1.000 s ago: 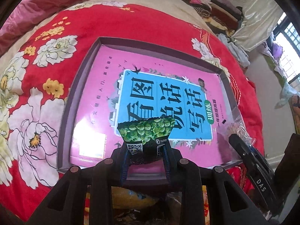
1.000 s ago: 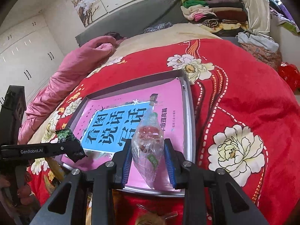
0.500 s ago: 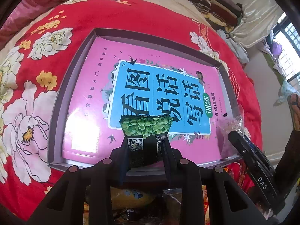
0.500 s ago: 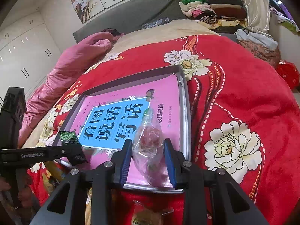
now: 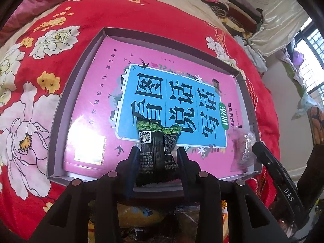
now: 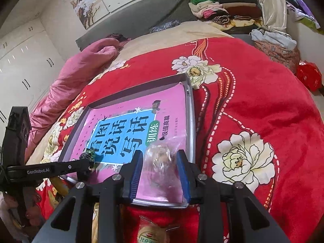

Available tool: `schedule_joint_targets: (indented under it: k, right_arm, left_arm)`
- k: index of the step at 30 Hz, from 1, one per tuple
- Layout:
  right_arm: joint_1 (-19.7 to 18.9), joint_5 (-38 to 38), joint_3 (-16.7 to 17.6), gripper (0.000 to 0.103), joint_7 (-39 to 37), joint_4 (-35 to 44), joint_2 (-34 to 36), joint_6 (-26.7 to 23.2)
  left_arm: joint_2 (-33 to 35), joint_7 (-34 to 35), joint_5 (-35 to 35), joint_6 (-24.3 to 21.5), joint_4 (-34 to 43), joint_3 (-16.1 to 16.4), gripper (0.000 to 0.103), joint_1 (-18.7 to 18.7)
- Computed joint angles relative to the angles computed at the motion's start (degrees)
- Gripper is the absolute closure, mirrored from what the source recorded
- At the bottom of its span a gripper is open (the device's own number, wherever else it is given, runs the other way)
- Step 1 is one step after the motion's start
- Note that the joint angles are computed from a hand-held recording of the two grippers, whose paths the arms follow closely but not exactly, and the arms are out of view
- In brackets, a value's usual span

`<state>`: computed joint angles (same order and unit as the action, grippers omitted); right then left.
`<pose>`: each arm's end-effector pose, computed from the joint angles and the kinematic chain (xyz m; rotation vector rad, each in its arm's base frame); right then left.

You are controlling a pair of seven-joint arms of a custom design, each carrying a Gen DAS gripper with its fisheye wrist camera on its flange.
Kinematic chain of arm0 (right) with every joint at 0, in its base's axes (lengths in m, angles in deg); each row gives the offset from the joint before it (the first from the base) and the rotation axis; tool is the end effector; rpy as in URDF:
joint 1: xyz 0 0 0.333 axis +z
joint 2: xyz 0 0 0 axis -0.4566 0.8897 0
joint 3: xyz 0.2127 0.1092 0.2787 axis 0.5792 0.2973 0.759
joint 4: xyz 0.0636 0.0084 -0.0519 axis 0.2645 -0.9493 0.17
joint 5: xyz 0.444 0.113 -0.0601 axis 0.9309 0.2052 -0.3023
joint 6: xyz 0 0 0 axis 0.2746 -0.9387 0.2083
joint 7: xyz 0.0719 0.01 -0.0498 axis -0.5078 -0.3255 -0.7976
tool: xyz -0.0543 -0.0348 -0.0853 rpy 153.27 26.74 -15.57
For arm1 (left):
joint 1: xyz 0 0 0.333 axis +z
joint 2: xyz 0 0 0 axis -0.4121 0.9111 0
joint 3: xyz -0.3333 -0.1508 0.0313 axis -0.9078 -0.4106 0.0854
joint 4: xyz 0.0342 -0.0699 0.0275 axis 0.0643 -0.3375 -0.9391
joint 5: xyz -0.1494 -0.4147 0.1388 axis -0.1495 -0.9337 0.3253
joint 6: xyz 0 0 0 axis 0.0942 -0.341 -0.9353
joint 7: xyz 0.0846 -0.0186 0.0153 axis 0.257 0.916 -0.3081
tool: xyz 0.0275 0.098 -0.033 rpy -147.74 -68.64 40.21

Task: Organize snacks
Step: 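Lower the pea snack bag into the tray, open left while right releases clear bag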

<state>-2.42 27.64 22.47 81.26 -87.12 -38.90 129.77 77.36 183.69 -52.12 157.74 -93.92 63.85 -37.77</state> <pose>0.4290 0.2076 0.2937 -1.5738 1.8155 -0.3670 0.4621 -0.1227 0.3142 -2.1513 2.1457 -0.7777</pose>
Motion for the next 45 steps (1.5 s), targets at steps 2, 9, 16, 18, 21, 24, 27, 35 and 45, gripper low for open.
schedule_joint_targets:
  k: [2, 9, 16, 18, 21, 24, 27, 35, 45]
  right_arm:
    - [-0.58, -2.48, -0.16, 0.068, 2.23, -0.26, -0.07, 0.19]
    - [-1.12, -5.66, -0.19, 0.068, 4.08, -0.68, -0.24, 1.70]
    - [-1.46, -8.07, -0.13, 0.064, 5.95, -1.08, -0.58, 2.64]
    - [-1.59, -9.04, -0.13, 0.064, 6.49, -1.21, -0.69, 3.06]
    - [-1.44, -8.48, 0.03, 0.063, 5.71, -1.34, -0.99, 3.26]
    - [-1.47, -8.82, 0.11, 0.062, 5.97, -1.65, -1.37, 3.77]
    - [-1.67, -9.76, 0.05, 0.059, 6.73, -1.94, -1.64, 4.31]
    - [-1.88, -10.65, 0.19, 0.057, 6.88, -2.52, -2.27, 5.90]
    - [-1.71, -11.29, 0.46, 0.052, 6.55, -2.76, -2.69, 6.82]
  left_arm:
    - [-0.06, 0.31, -0.44, -0.11, 0.04, 0.06, 0.061, -0.13]
    - [-0.54, 0.54, -0.82, -0.33, -0.11, -0.09, 0.055, -0.50]
    - [-1.94, 3.62, -4.47, -1.85, -0.37, 0.88, 0.049, -1.33]
    - [-2.46, 3.94, -4.77, -1.65, -0.59, 0.75, 0.047, -1.33]
    - [-3.47, 4.81, -5.48, -1.53, -1.10, 1.04, 0.046, -1.65]
    - [-4.68, 4.79, -5.26, -0.89, -1.77, 1.14, 0.044, -2.00]
    - [-5.83, 5.93, -6.15, 0.03, -2.26, 1.79, 0.039, -2.88]
    - [-8.72, 8.74, -8.77, 2.67, -3.40, 3.65, 0.028, -5.25]
    - [-12.55, 2.43, -2.41, 5.36, -6.26, 5.32, 0.026, -5.68]
